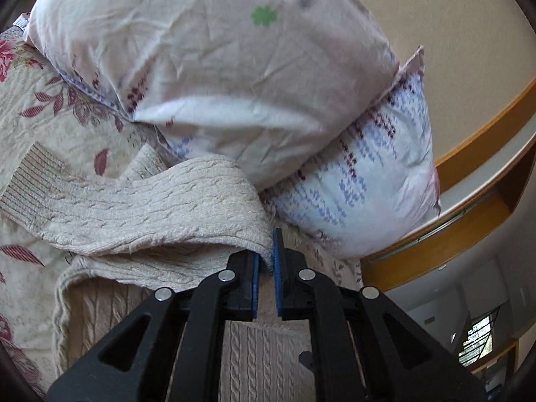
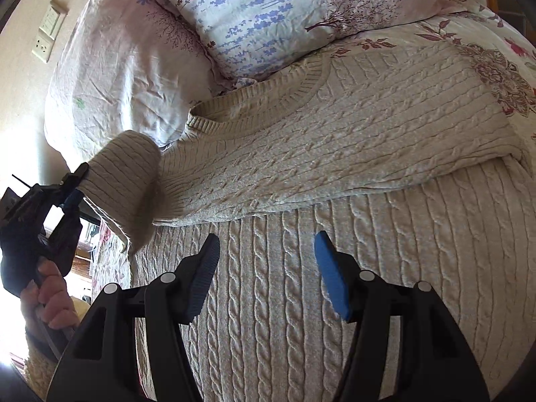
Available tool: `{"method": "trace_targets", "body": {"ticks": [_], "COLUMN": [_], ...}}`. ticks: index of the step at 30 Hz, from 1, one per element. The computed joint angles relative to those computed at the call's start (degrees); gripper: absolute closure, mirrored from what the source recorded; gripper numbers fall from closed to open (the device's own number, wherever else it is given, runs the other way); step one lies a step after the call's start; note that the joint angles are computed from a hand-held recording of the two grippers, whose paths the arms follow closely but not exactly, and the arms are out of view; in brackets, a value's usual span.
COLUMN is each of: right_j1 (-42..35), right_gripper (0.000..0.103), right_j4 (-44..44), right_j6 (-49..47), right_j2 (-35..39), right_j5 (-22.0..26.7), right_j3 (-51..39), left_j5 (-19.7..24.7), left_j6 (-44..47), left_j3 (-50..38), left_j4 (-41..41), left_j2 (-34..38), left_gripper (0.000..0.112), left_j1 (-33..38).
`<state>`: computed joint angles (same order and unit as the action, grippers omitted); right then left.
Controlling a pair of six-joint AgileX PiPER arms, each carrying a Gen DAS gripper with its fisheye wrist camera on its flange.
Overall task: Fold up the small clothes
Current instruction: 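Lay the held sleeve across the sweater body and open the left tool, then grasp the sleeve cuff with the left tool, straighten it, release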
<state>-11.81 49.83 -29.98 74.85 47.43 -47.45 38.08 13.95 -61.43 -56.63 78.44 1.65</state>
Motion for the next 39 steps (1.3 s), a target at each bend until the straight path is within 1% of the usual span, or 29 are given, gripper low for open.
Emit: {"method": "trace_targets", "body": {"ticks": [1,5,9,11,13,14,16,17,18,19,20,21,22,23,24,25,26,28,29,30,31,33,34,37,39], "right_j1": [-0.6,-3.3,-5.6,-6.0,-6.3,-6.3,-6.2,-6.0,-5.7,-5.6,-5.5,-5.4,-5.4,-5.7,-6.0,-6.4,-6.8,-7.7,-8.1,-8.3,-8.4,-8.2,-7.9,-6.6,-5.9], "right_gripper": [0.042,0.042,0.042,0.042,0.042,0.042,0.042,0.042,0.042,0.042,0.042,0.042,0.042,0.042,0.042,0.042,0.042,0.042,0.042,0.042,0.042,0.042,0.042,0.042,0.042], "right_j4": [0.1,0.3,0.5,0.5,0.7,0.8,1.0,1.1,1.0,1.1,1.2,1.3,1.4,1.5,1.7,1.7,1.8,2.0,2.0,2.1,2.2,2.1,1.8,1.5,1.2], "right_j6": [-0.2,-1.2,-1.9,-1.9,-2.0,-2.1,-2.5,-2.6,-2.7,-2.8,-2.9,-3.1,-3.3,-3.6,-4.0,-4.3,-4.5,-4.6,-4.7,-4.6,-4.5,-4.3,-3.9,-3.5,-3.3], "right_j2": [-0.1,-1.1,-1.5,-1.4,-1.4,-1.2,-0.9,-0.8,-0.8,-0.7,-0.6,-0.5,-0.5,-0.5,-0.5,-0.4,-0.4,-0.2,0.0,0.1,0.3,0.5,0.6,0.4,0.3], "right_j5": [0.3,1.3,2.4,2.6,2.8,2.9,3.0,3.0,3.0,3.1,3.2,3.3,3.5,3.7,3.9,4.2,4.4,4.8,5.0,5.1,5.2,5.3,5.3,5.0,4.8], "right_j3": [0.1,1.0,1.5,1.6,1.7,1.6,1.5,1.4,1.4,1.3,1.2,1.2,1.1,1.0,0.9,0.7,0.5,0.4,0.4,0.4,0.4,0.4,0.2,0.0,-0.2], "left_j5": [-1.4,-5.3,-8.5,-8.5,-8.2,-8.4,-9.4,-9.9,-10.1,-9.6,-8.8,-7.9,-6.3,-4.9,-2.8,-0.1,1.4,3.1,3.7,4.1,5.1,8.2,9.0,9.7,9.0], "left_j6": [-2.1,-7.1,-16.8,-19.2,-22.9,-23.8,-25.7,-26.0,-24.7,-22.6,-22.0,-21.1,-20.1,-17.9,-13.8,-9.2,-6.7,-4.2,-4.8,-6.2,-7.3,-8.5,-8.2,-8.3,-8.6], "left_j3": [0.6,3.5,4.0,4.3,4.1,4.7,5.0,5.1,5.3,5.4,5.3,5.7,5.9,6.7,7.5,8.7,10.2,12.7,13.2,13.1,12.9,12.2,12.1,11.7,11.7], "left_j4": [3.0,7.7,18.5,20.5,23.5,24.2,26.0,26.8,26.4,24.9,25.0,24.6,24.0,22.1,18.1,13.6,10.6,6.9,6.7,7.0,7.0,5.9,4.4,1.4,-0.8], "left_j2": [0.6,2.1,2.5,3.1,4.1,4.3,4.8,4.7,4.4,3.9,3.0,1.8,0.4,-1.4,-2.9,-4.5,-6.3,-9.2,-9.7,-9.2,-8.3,-5.6,-4.3,-0.6,1.2], "left_gripper": [0.105,0.105,0.104,0.101,0.100,0.100,0.096,0.092,0.082,0.075,0.059,0.046,0.041,0.038,0.038,0.038,0.038,0.039,0.044,0.052,0.054,0.063,0.064,0.068,0.075], "left_j1": [-2.5,-7.9,-12.8,-13.3,-14.2,-14.6,-15.6,-16.1,-16.3,-16.1,-15.9,-15.5,-14.5,-13.0,-10.4,-6.7,-3.1,5.0,8.9,12.4,16.1,23.0,25.3,28.9,29.6]}}
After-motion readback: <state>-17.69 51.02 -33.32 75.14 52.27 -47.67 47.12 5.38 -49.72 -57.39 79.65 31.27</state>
